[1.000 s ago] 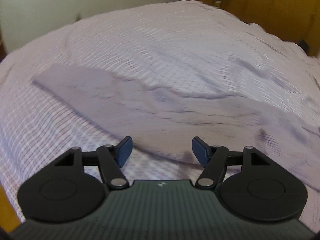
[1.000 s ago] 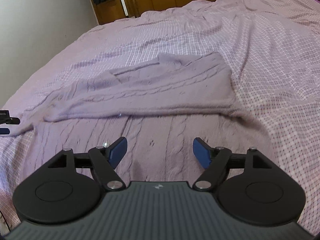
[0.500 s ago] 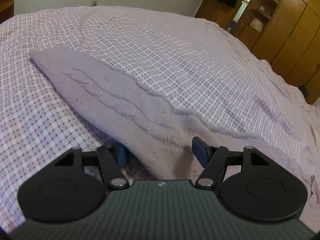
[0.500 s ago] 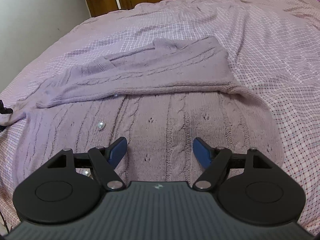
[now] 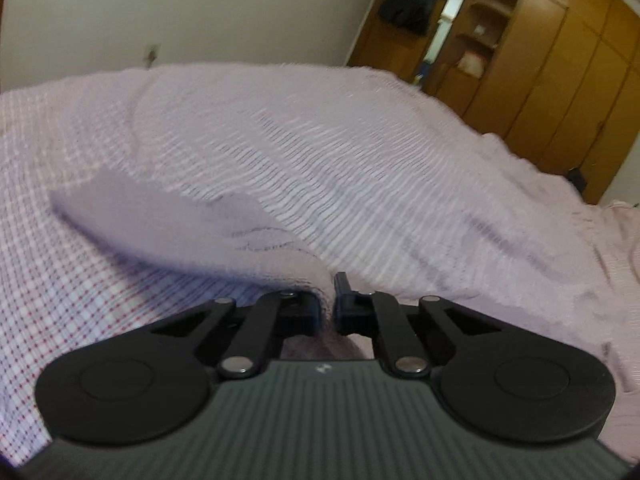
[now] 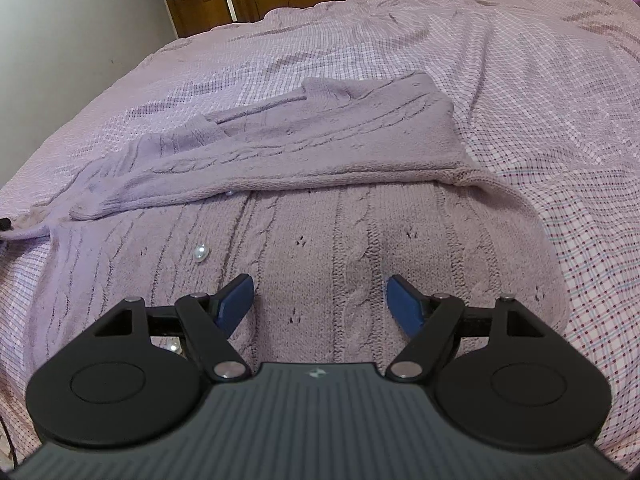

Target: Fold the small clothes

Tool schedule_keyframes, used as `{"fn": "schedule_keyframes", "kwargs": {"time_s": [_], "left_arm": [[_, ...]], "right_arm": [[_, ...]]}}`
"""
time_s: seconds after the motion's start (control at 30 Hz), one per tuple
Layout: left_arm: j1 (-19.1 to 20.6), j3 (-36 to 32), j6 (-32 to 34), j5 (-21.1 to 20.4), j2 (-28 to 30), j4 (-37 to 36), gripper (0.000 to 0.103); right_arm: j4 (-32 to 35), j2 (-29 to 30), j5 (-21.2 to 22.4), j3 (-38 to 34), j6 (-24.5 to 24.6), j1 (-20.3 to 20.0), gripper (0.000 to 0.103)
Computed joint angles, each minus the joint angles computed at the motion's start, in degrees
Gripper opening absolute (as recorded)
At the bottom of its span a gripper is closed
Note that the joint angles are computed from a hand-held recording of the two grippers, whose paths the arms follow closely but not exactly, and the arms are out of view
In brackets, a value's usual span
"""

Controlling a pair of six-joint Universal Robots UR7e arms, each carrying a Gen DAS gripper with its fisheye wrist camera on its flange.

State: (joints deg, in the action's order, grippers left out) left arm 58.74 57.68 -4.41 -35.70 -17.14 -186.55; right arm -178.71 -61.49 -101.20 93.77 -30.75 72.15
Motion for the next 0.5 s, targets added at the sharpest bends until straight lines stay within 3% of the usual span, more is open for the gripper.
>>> {"fn": "schedule_keyframes", "kwargs": {"time_s": [0.23, 0.5], "left_arm": [[-2.92, -2.34, 5.45, -4.74, 1.38, -3.85, 0.009], [-5.69, -8.42, 7.69, -13.11, 5.74, -1.13, 0.009]], "right_arm": [[-0.02, -0.42, 0.85, 0.39, 0.74, -0.24, 0.079], [-0.4, -1.02, 1.8, 0.9, 1.51, -0.75, 0.079]]}}
